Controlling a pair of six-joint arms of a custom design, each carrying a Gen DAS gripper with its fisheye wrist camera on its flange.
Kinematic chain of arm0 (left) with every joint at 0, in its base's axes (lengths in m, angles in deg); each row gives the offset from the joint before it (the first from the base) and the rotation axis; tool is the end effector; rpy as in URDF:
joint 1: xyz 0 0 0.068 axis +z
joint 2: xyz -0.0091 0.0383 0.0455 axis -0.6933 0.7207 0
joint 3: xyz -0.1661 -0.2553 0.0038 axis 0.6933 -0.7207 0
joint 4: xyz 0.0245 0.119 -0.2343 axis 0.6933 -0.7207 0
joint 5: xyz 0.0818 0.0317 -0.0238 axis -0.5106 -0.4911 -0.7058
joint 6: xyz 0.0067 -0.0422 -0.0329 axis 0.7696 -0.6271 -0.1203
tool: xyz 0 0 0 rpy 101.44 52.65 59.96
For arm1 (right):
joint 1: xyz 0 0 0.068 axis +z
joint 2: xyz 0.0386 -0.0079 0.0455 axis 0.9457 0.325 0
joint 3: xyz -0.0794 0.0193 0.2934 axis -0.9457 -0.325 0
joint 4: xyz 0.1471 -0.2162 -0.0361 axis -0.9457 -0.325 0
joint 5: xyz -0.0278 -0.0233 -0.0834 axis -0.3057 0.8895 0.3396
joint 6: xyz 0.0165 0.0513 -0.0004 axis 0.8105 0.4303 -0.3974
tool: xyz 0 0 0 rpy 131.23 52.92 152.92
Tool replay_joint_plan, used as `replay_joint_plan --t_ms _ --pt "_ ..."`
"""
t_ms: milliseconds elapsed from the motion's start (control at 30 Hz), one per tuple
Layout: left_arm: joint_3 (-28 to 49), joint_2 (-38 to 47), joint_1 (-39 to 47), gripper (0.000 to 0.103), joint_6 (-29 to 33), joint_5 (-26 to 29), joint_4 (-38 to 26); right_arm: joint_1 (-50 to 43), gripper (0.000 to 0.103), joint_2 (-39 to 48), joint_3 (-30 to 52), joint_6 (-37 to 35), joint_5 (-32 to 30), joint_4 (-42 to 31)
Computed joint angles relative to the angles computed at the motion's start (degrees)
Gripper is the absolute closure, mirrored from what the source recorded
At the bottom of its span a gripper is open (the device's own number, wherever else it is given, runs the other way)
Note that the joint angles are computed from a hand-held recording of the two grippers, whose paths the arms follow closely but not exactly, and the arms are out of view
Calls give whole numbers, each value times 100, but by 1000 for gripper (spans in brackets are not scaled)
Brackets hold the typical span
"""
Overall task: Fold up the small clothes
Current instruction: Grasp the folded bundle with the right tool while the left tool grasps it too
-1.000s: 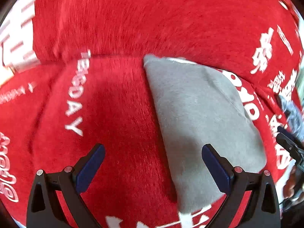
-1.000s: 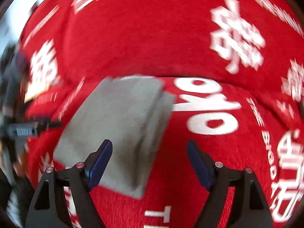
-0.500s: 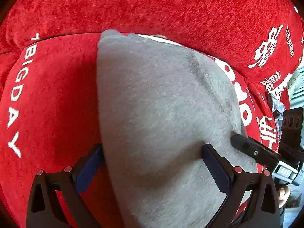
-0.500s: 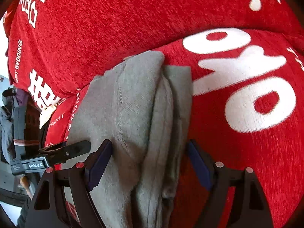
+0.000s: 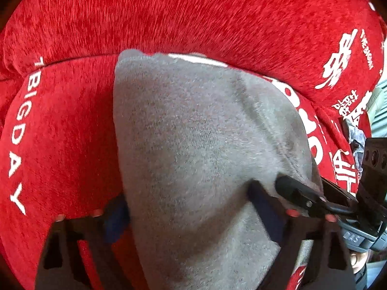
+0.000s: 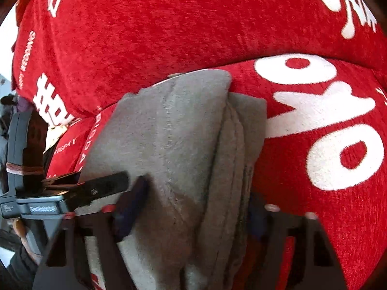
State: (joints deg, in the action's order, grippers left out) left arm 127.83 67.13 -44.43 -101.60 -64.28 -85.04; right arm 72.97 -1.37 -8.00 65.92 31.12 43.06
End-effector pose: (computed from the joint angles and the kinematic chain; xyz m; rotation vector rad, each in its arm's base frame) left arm 0.1994 -0.0116 0.2597 -0.4059 2.7718 -0.4769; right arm 0.2442 0.0282 0.2415 -0.5407 2.6334 0.7633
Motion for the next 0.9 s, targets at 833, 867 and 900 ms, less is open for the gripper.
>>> replay_joint_plan --t_ms 833,867,900 --pt "942 -2507 -1346 61 -633 -1505 -2997 2112 61 -3517 -61 1432 1056 -1524" --pt "952 -2658 -1519 61 -790 -1595 -3155 2268 61 -3680 -105 1572 1122 -1590" --pt "965 -2738 -1820 61 -1070 -1734 -3255 2446 61 -3799 -130 1723 1217 -1626"
